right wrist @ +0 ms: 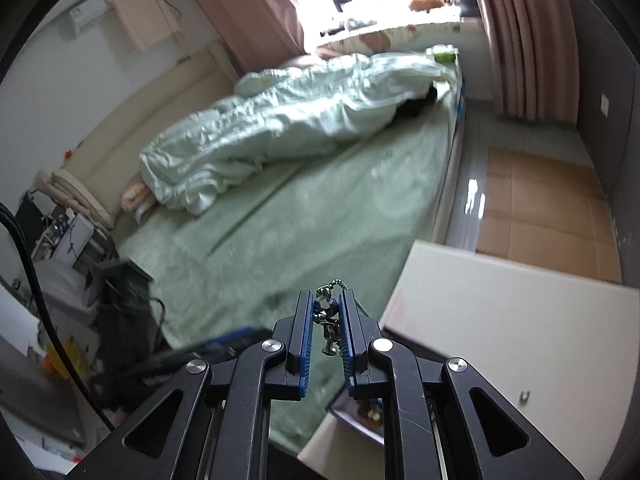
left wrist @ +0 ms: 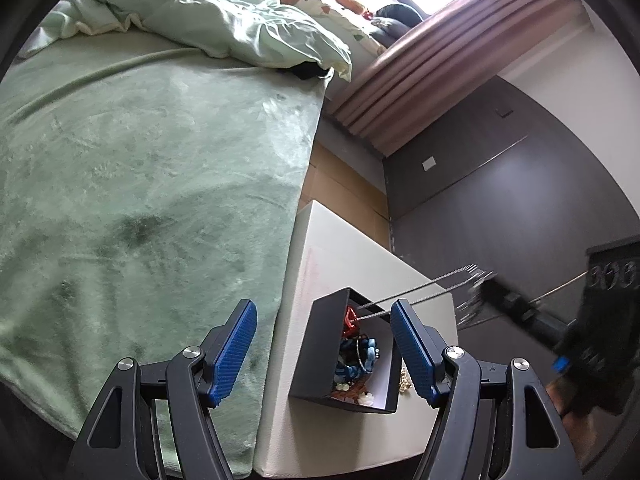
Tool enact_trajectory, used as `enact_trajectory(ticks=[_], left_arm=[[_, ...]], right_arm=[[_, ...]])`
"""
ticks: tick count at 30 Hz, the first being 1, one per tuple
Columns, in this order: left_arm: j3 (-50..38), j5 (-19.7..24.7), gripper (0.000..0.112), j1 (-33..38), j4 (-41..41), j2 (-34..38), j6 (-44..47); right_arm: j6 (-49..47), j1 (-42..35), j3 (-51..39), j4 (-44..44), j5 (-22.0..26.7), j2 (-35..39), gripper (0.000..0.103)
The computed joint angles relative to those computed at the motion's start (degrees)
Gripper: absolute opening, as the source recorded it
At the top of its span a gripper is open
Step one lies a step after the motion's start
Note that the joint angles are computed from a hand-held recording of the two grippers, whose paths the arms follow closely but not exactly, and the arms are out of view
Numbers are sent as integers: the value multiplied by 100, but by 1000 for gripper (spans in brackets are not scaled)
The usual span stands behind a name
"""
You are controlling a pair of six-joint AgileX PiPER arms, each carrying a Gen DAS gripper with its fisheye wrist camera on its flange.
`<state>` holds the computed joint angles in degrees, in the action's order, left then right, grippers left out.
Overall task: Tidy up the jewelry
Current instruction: 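Lower the red bracelet into the box with the left tool while the right tool drops the chain in, then grasp the gold butterfly brooch with the left tool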
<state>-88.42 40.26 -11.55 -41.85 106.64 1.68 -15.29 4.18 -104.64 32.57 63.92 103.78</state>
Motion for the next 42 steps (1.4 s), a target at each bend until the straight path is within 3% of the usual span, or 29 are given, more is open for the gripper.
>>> enact_trajectory(ticks=[4, 5, 6, 8, 19, 29, 37, 42], left_arm=[[1, 15, 70, -22, -8, 3, 10], [-4, 16, 70, -33, 0, 3, 8], [-8, 13, 70, -45, 16, 1, -1], [-10, 8, 70, -64, 45, -7, -12], [-413, 129, 70, -488, 322, 214, -242], [-1501, 624, 70, -1249, 841, 765, -562], [-3285, 1734, 70, -1937, 1550, 1775, -756], [-4985, 2703, 70, -2395, 2116, 2712, -754]], right_arm=[[-92, 96, 162, -68, 140, 204, 15], [-89, 100, 126, -99, 246, 296, 26], [-21, 108, 132, -201, 296, 351, 47], [43, 80, 407, -357, 114, 241, 63], [-646, -1066, 2187, 283, -282, -785, 63], [-1147, -2322, 3146, 695, -382, -1427, 63], [-1646, -3354, 3779, 1014, -401, -1642, 63], [-2009, -3864, 4190, 1181, -416, -1761, 63]])
